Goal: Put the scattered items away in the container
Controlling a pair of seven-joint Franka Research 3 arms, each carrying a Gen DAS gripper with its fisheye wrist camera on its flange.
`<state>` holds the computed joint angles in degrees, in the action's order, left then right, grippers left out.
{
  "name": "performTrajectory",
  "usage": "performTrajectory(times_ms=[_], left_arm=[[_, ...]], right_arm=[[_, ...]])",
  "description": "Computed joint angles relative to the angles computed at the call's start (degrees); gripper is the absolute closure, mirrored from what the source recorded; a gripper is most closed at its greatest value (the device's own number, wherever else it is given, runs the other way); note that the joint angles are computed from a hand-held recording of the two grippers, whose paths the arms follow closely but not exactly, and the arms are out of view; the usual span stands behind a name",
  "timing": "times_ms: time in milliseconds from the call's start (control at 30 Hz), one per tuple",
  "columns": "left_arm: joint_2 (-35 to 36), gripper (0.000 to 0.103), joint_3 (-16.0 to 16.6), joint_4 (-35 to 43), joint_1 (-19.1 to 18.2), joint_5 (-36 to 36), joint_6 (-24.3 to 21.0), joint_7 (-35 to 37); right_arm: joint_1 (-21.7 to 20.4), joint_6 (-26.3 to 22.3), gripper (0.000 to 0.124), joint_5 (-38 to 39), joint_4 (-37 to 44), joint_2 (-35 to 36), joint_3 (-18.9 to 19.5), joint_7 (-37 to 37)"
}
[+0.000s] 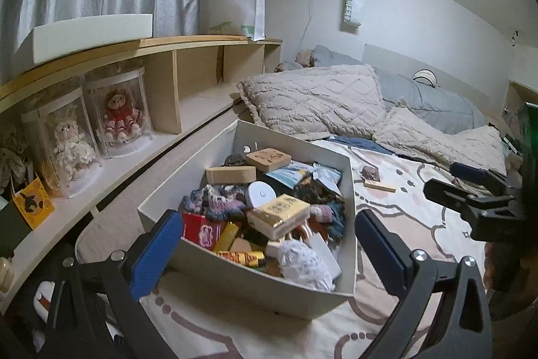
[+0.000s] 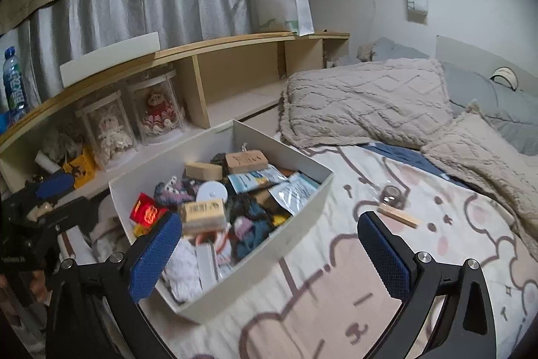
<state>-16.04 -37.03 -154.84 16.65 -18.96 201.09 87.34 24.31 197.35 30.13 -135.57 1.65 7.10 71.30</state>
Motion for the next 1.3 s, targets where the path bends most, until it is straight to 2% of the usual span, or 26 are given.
performTrajectory(times_ms=[200,300,333,467,600,767,833,967,1300], left_arm=[[-2.73,0.0,0.12,-3.0,-2.48,0.07,2.24,-1.2],[-3.65,0.0,-0.71,-4.16,-2.81,-0.25,2.69,-1.25],[-3.95,0.0,-1.56,-4.38,-2.29,-0.71,2.56,-1.09],[-6.35,0.0,-8.76,-5.07,2.93,-2.87,1.68,-1.17],[-6.94,0.0,-6.98,-6.41,1.17,0.87,2.77,-4.2],[-7.61,0.0,-6.32,-7.58,0.14,3.23,3.3,-5.59],[-7.58,0.0,-6.01,-7.98,-0.25,3.78,3.67,-6.1],[-8.26,0.0,-7.1,-8.56,0.04,3.78,3.54,-6.77],[-9.24,0.0,-8.06,-9.37,0.4,4.7,3.96,-8.77]], right_arm=[[-1.05,3.77,0.021,-8.2,-6.64,-3.38,-0.31,8.84],[-1.3,5.89,0.021,-5.61,-8.78,-4.58,0.93,6.6],[-1.25,6.54,0.021,-5.2,-9.6,-5.1,1.16,6.18],[-0.79,7.99,0.021,-8.4,-12.65,-6.93,0.45,9.5],[-1.29,9.05,0.021,-4.42,-14.39,-7.9,2.37,6.81],[-0.75,10.34,0.021,-3.66,-17.06,-9.35,2.3,7.41],[-1.04,11.07,0.021,-1.52,-17.61,-9.62,3.45,5.28],[-0.79,12.56,0.021,2.65,-18.38,-10.11,4.84,1.22],[0.34,13.57,0.021,2.47,-21.26,-12.29,4.4,2.35]])
